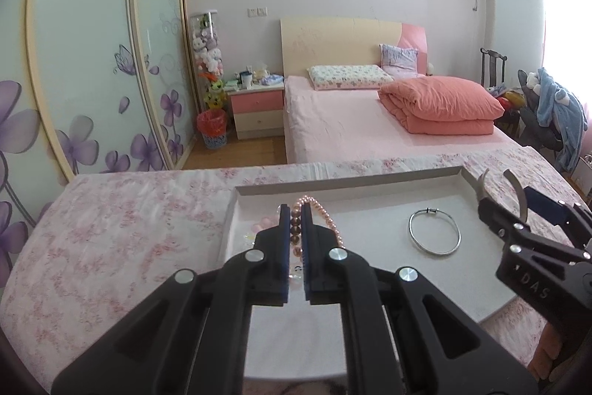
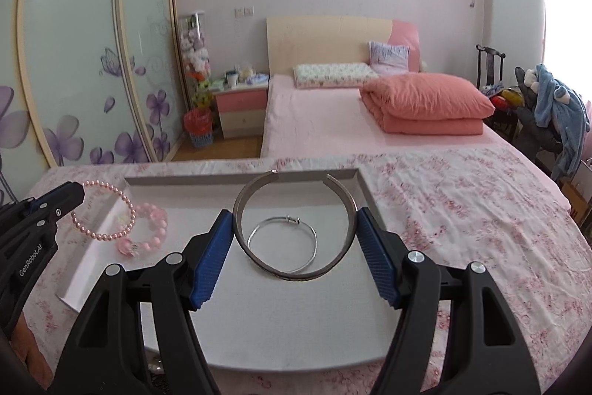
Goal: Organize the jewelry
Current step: 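Carry the cuff into the tray and open the right tool while the left tool carries the pearl bracelet, then lower the pink pearl bracelet into the tray and open the left tool, then withdraw both tools from the tray toward the remaining necklaces and ring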
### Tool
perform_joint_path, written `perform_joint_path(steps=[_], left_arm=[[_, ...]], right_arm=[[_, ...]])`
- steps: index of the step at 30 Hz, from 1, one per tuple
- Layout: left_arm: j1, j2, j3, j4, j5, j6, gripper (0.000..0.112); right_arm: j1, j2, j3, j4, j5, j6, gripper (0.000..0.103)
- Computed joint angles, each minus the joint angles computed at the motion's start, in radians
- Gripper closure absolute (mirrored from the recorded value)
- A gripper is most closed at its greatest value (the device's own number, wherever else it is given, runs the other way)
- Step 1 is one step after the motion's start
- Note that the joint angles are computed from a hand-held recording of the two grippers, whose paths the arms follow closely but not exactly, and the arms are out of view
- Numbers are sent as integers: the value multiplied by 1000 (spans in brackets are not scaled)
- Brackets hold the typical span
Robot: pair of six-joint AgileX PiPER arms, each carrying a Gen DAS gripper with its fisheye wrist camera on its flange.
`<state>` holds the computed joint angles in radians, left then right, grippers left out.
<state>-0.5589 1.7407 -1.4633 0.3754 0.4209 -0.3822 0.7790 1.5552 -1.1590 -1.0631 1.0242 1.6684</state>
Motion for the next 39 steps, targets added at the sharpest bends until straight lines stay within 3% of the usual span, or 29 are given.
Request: perform_joint_path(steps=[7, 11, 19, 31, 37, 39], left_arm=[[7, 72, -53, -77, 2, 75, 104], [11, 86, -69, -84, 11, 66, 82], [45, 45, -59, -49, 29, 14, 82], [60, -128, 80, -61, 19, 24, 78], [97, -271, 250, -158, -16, 138, 68], [123, -317, 316, -238, -17, 231, 59]], right_arm=[[-59, 38, -23, 80, -75, -69, 34], [-56, 35, -15, 84, -77, -62, 34], [-31, -19, 7, 64, -31, -30, 34], [103, -63, -17, 52, 96, -31, 34], [216, -126, 74, 117, 113, 8, 34], [251, -138, 109, 147, 107, 22, 34]])
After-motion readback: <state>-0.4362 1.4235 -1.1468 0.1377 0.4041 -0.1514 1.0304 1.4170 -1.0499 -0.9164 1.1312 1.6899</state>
